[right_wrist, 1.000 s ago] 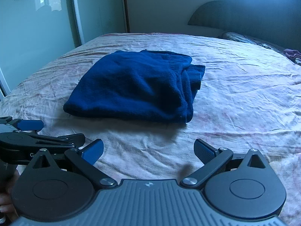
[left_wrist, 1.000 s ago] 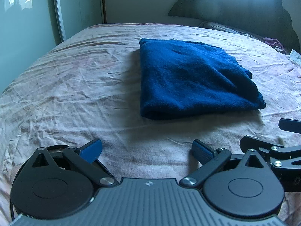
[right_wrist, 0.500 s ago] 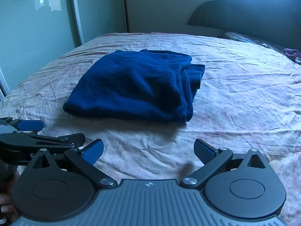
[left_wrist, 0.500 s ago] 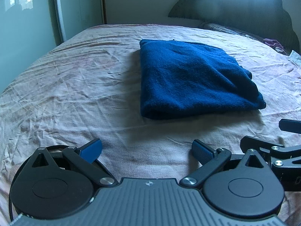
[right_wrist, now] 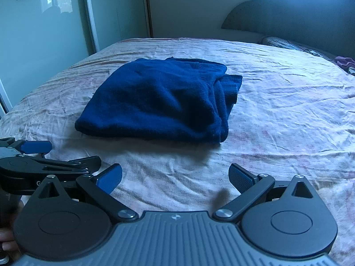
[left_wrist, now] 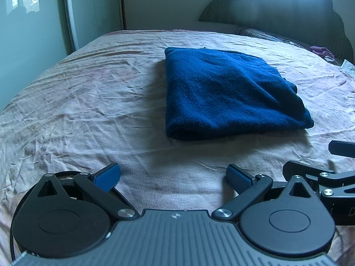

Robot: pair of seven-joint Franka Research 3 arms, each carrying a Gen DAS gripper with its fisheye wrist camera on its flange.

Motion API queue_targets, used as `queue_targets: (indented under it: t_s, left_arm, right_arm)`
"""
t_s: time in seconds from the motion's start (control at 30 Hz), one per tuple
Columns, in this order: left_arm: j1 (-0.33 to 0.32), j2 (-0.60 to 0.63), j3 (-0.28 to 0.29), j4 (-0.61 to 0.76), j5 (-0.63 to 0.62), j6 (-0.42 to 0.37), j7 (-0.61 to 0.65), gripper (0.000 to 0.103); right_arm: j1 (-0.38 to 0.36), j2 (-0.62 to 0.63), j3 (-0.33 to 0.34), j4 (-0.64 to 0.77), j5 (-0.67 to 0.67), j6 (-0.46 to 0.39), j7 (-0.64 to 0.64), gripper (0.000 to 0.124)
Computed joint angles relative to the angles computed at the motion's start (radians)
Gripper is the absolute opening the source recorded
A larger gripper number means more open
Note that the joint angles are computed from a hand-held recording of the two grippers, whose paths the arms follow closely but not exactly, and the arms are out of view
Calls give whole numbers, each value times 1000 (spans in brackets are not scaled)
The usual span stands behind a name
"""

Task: Fold small clothes

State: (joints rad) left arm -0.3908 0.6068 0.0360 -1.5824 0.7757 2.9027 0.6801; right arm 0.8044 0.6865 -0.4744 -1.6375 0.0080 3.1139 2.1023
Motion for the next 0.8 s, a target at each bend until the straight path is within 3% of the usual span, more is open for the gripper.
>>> queue_targets:
  t_s: [0.8]
  left_arm:
    - [-6, -10, 15, -8, 20, 30, -24, 102]
  right_arm:
    - [9, -2, -9, -7, 8, 7, -2, 103]
